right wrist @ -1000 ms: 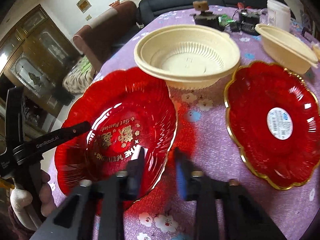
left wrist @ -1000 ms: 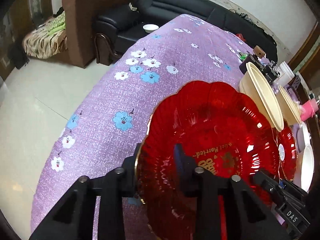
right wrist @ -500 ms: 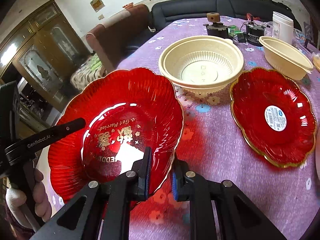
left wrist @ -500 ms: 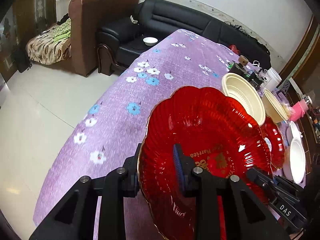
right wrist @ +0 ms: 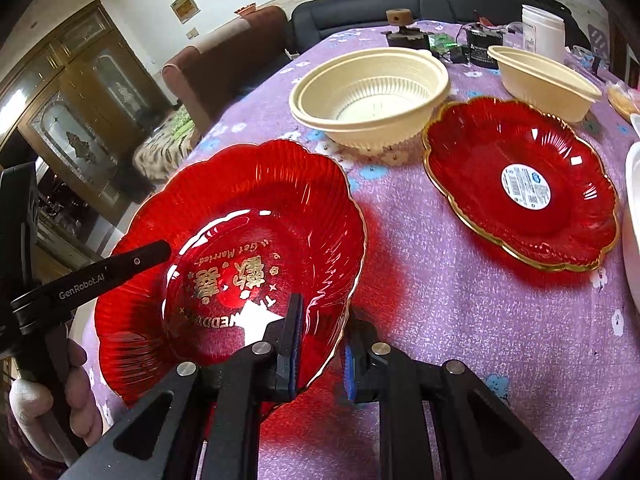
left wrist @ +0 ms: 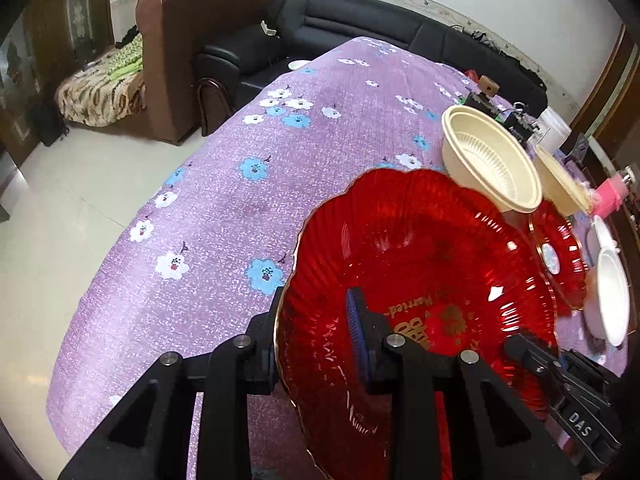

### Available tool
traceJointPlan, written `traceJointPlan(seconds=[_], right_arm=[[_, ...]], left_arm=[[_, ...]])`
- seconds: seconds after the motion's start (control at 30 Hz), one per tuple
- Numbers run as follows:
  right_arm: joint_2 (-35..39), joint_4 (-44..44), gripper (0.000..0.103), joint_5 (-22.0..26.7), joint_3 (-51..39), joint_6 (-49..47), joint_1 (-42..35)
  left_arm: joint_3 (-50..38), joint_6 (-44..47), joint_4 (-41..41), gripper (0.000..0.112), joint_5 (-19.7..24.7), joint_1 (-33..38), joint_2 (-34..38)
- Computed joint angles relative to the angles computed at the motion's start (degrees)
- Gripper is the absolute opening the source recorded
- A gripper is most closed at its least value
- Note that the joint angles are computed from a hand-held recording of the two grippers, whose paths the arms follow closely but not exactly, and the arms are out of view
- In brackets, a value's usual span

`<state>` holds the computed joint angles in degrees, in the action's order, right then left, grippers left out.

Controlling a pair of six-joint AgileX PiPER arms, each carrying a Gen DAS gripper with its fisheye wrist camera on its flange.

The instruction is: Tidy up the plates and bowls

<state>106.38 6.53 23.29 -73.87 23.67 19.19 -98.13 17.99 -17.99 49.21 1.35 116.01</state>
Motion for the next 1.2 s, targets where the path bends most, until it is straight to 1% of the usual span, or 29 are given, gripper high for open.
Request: traceJointPlan(seconds=[0.07,0.13,0.17,0.2,0.23,0.27,0.3,0.33,0.4,0.47,0.53,0.57,0.63,0.7,0.73,0.77,0.83,0.93,1.0,1.1,1.2], right_arm=[[0.23,-0.76,0.020,-0.40,-0.24,0.23,0.16],[-0.25,-1.93,0.021,-0.82,0.12,1.49,0.63],[-0.54,-2.25,0.021,-0.88,0.33,1.81,0.85],[-0.87,-2.38,0.021,-1.03,0.71,1.88,1.08],[-1.26,-1.20,0.023,-1.37,1.18,0.64,0.98],[-1.83,-0.07,0.024,-2.31,2.45,-0.26,0.92],[-2.42,0.81,0.024,-2.85,3.36,-0.72,0.91],[-3.03,1.97,0.025,-3.42,4.25,-1.57,0.70],[-4.92,2.54,0.025,-5.47,6.85,-2.01,0.48],[-7.42,-2.56,0.025,-7.35,9.65,2.68,0.93],[-9.90,-10.78,0.029,-8.49,12.12,10.52,1.76],[-11.26,-15.48,0.030,-8.94,13.54,15.12,2.16],[-13.67,-22.29,0.036,-9.91,16.27,22.13,2.59],[-15.95,-27.65,0.037,-11.03,19.07,27.79,2.54],[-17.21,-31.90,0.037,-11.33,20.57,32.32,2.66],[-18.46,-36.33,0.037,-11.31,21.96,36.98,2.75],[-20.71,-41.22,0.037,-10.44,23.93,42.18,2.92],[-25.67,-45.64,0.037,-9.89,28.10,47.72,2.09],[-29.49,-46.22,0.037,-9.05,30.50,48.13,0.86],[-36.15,-44.29,0.037,-4.55,32.19,45.00,-0.17],[-43.88,-36.85,0.037,0.15,31.63,36.57,-2.08]], left_arm=[[0.48,-1.80,1.82,0.028,-0.66,-0.34,-0.20],[0.79,-1.86,1.68,0.032,-0.57,-0.12,-0.66],[1.04,-1.74,1.35,0.036,-0.41,0.08,-1.18],[1.75,-1.60,1.18,0.044,-0.73,0.27,-1.88],[2.81,-1.73,1.23,0.049,-1.49,0.38,-3.01],[3.97,-2.05,1.46,0.058,-2.51,0.37,-4.13],[5.23,-2.28,1.51,0.064,-3.60,0.47,-5.47],[6.64,-2.13,1.01,0.066,-4.79,0.72,-6.95],[9.49,-1.91,-0.31,0.075,-6.88,1.42,-9.93],[11.66,-2.94,0.00,0.081,-8.45,1.68,-12.37],[14.81,-3.89,0.82,0.085,-10.92,1.47,-15.71],[16.42,-3.01,-0.24,0.087,-11.80,1.55,-17.37],[18.43,-0.86,-2.89,0.088,-11.91,1.66,-19.82],[20.31,3.33,-7.61,0.088,-10.41,2.07,-22.29],[20.97,5.14,-9.81,0.088,-9.84,2.19,-23.05],[21.87,6.69,-11.92,0.088,-9.50,2.21,-23.89],[23.69,8.45,-15.20,0.088,-8.84,2.06,-25.58],[23.46,7.20,-14.17,0.088,-6.58,-0.90,-26.74],[23.37,6.80,-13.05,0.088,-6.03,-3.11,-28.35],[23.67,7.67,-13.36,0.088,-4.68,-5.77,-32.65],[22.37,10.15,-16.59,0.088,-0.38,-6.61,-36.86]])
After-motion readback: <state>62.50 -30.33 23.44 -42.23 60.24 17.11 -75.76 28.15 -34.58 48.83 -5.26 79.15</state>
